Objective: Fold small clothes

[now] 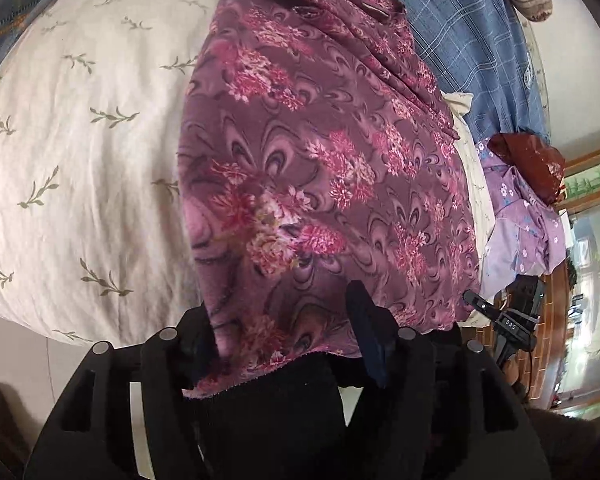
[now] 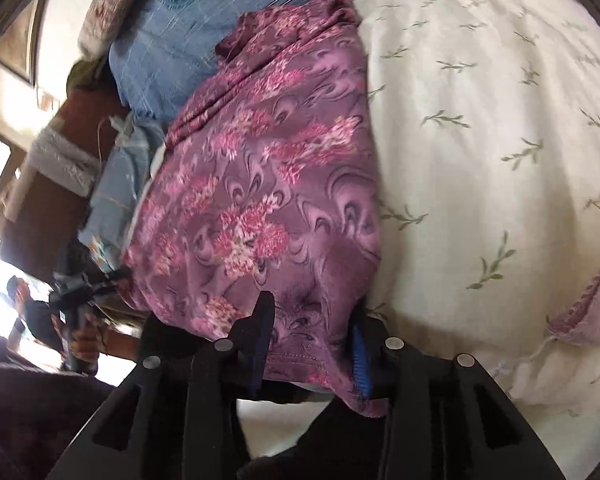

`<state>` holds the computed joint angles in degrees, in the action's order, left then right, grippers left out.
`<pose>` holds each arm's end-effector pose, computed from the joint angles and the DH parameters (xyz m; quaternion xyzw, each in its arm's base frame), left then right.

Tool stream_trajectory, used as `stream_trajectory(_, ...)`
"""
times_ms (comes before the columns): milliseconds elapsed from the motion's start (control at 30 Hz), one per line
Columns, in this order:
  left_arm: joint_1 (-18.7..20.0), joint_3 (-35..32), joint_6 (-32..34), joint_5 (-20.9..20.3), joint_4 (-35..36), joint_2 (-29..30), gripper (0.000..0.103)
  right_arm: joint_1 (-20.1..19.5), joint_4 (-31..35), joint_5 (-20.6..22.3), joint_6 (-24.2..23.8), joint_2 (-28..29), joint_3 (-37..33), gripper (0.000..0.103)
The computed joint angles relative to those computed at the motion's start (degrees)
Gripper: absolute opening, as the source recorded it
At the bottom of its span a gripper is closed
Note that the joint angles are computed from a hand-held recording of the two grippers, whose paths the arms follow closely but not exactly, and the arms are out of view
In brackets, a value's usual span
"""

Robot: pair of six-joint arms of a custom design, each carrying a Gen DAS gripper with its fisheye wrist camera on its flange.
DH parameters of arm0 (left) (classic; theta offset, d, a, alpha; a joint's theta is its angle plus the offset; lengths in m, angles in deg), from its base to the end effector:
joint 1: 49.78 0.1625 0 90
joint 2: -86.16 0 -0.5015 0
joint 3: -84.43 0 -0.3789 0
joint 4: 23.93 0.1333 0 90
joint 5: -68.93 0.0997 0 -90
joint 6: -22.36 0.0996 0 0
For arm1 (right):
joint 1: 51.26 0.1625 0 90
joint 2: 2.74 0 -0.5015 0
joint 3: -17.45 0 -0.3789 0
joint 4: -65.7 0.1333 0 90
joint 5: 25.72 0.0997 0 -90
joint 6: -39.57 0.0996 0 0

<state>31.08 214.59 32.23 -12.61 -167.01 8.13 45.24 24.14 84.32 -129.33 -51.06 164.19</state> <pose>0.0765 -0.4559 0.2571 0.1641 0.9837 -0.0078 0.0738 0.1263 -0.2329 0.0294 -0.0875 -0.9411 0.3030 0.1218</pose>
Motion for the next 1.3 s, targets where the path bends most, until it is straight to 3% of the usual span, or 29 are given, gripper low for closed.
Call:
stream_trajectory(33, -0.1, 0.3, 0.5, -0.2, -0.3, -0.3, 0.023, 2.0, 2.2, 3.0, 0.5, 0.5, -1.6, 0.004)
stream_trajectory(67, 0.2, 0.0, 0.9, -1.3, 1.0, -0.6, 0.007, 2.5, 2.9, 3.5, 0.8, 0.7, -1.9, 0.005)
stream_trajectory(100, 0.4, -0.3, 0.9, -2.3, 1.9, -0.8, 0.003, 2.5, 2.2, 3.0, 1.1, 0.5, -1.6, 0.005)
stream_trajectory(333, -0.5, -1.9, 0.5, -10.3, -0.1, -3.1, 0.003, -2.7, -6.4, -14.3, 1.6, -7.5, 4.8, 0.005)
stream_trajectory(467, -2.3, -5.7, -1.6, -12.8, -2.3, -0.4, 0.003, -7.5, -5.3, -24.8, 1.3, -11.8, 3.6, 0.005)
stream_trajectory(600, -4.7, -12.3, -3.6, -11.6, -3.2, 5.4, 0.003, -11.4, -0.8, -32.8, 1.7, -15.5, -1.8, 0.005)
stream_trajectory(700, -6.4, -19.7, -5.4, -9.1, -3.2, 11.5, 0.003, -12.3, 3.3, -34.3, 1.7, -17.5, -7.6, 0.005)
stream_trajectory(867, -8.6, -33.4, -8.3, -2.5, -3.6, 23.1, 0.003, -13.7, 10.7, -33.0, 2.5, -17.5, -20.2, 0.005)
stream_trajectory(967, -9.7, -41.1, -11.8, 8.2, -4.3, 30.7, 0.006, -13.2, 15.1, -25.4, 1.5, -15.6, -27.7, 0.010)
stream_trajectory(1033, -9.5, -47.9, -16.9, 14.7, 4.5, 35.1, 0.008, -13.4, 20.6, -17.7, 3.0, -12.7, -33.6, 0.019)
stream_trajectory(1100, -8.4, -51.8, -21.3, 14.4, 10.1, 36.6, 0.008, -13.6, 23.0, -13.3, 4.2, -11.2, -36.1, 0.021)
stream_trajectory(1200, -6.7, -50.9, -21.1, 6.7, 7.4, 34.5, 0.013, -14.3, 21.5, -14.2, 3.3, -12.0, -34.2, 0.025)
stream_trajectory(1267, -6.2, -47.5, -19.9, 3.9, 3.9, 31.5, 0.037, -13.7, 20.0, -13.6, 2.2, -12.8, -32.1, 0.033)
stream_trajectory(1300, -6.5, -44.8, -18.7, 4.3, 1.1, 29.7, 0.057, -13.4, 19.2, -13.9, 1.7, -13.5, -30.8, 0.037)
